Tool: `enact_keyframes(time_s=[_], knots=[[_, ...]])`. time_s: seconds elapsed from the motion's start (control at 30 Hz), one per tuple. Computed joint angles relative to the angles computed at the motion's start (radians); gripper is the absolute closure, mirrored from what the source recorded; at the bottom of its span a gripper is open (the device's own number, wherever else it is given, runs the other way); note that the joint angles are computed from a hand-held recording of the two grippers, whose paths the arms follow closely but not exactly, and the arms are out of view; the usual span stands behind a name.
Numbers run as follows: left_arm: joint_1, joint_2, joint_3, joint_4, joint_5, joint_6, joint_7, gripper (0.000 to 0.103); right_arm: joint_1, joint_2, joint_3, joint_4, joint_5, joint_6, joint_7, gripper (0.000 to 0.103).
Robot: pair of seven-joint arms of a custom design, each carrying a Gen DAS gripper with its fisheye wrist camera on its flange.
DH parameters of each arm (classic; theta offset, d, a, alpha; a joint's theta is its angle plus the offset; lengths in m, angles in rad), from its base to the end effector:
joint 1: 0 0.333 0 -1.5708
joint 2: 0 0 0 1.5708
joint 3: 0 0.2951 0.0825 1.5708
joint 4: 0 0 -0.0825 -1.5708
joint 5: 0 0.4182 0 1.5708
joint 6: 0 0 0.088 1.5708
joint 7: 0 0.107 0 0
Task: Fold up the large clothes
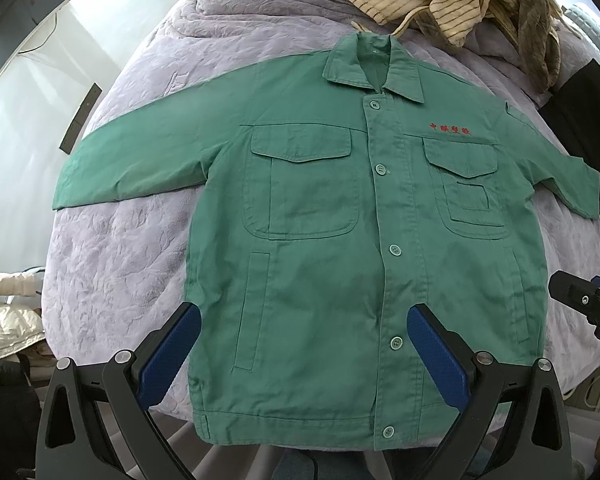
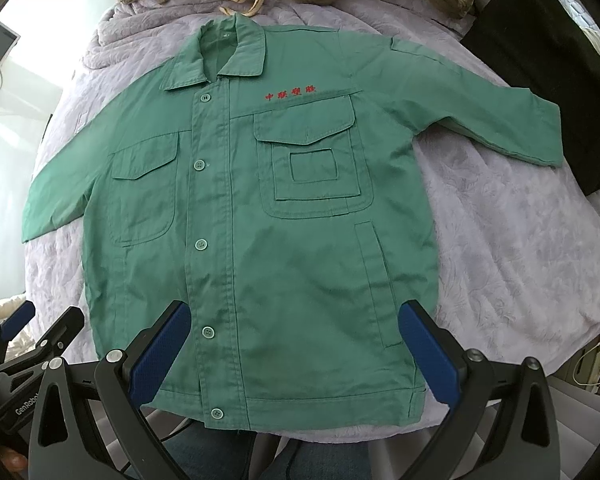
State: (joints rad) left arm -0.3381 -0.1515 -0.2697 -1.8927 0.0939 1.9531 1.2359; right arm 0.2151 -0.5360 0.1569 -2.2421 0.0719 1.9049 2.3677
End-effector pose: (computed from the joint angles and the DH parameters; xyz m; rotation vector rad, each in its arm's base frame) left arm 0.4697 -0.3282 0.5587 -1.7476 2.3703 -0.2297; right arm 0.4187 0.1781 0.5632 -1.5624 2.5061 -0.0743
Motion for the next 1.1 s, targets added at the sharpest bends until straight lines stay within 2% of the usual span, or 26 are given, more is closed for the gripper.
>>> enact_keyframes(time_s=[1.1], knots=[[-0.003, 0.005, -0.001, 0.006, -0.006, -0.007, 0.006, 0.0, 0.005, 0.016, -0.006, 0.015, 0.017, -0.017, -0.009, 0.0]])
